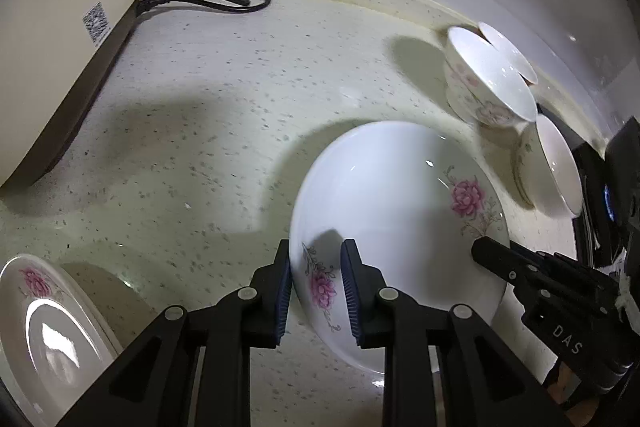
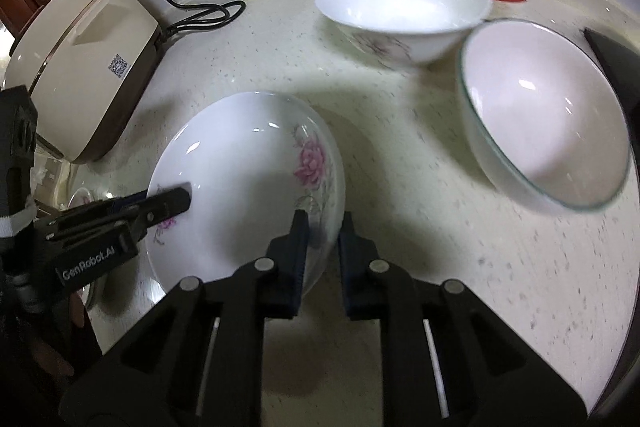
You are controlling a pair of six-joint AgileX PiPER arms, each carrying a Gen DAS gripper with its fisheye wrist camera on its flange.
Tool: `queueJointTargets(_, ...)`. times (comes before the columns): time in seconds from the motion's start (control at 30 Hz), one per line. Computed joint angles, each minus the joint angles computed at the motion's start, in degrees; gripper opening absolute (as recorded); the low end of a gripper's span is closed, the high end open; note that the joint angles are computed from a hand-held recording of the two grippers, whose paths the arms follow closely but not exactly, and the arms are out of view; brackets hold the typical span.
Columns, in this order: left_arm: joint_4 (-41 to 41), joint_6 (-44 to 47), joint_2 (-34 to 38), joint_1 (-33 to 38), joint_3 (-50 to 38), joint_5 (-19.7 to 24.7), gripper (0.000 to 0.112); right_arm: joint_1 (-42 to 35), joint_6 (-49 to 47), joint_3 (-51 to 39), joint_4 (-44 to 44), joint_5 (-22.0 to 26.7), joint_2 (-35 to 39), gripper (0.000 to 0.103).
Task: Organize plates and bowls
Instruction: 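Lift the deep dish with both grippers and carry it to the plate stack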
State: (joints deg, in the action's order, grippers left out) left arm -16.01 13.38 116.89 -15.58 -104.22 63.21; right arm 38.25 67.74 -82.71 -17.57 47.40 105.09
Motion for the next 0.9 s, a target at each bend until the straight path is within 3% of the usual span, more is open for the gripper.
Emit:
queueJointTargets(0.4, 1.1, 0.3, -3.2, -1.6, 4.6, -2.5, 0.027, 0.7, 0.2, 0.4, 0.5, 1.0, -0.5, 0.024)
queueJointTargets(0.9, 2.5, -0.7, -9.5, -3.0, 10.3, -4.5, 0.027, 1.4, 3.9, 4.6, -1.6, -1.9, -4.7, 0.020)
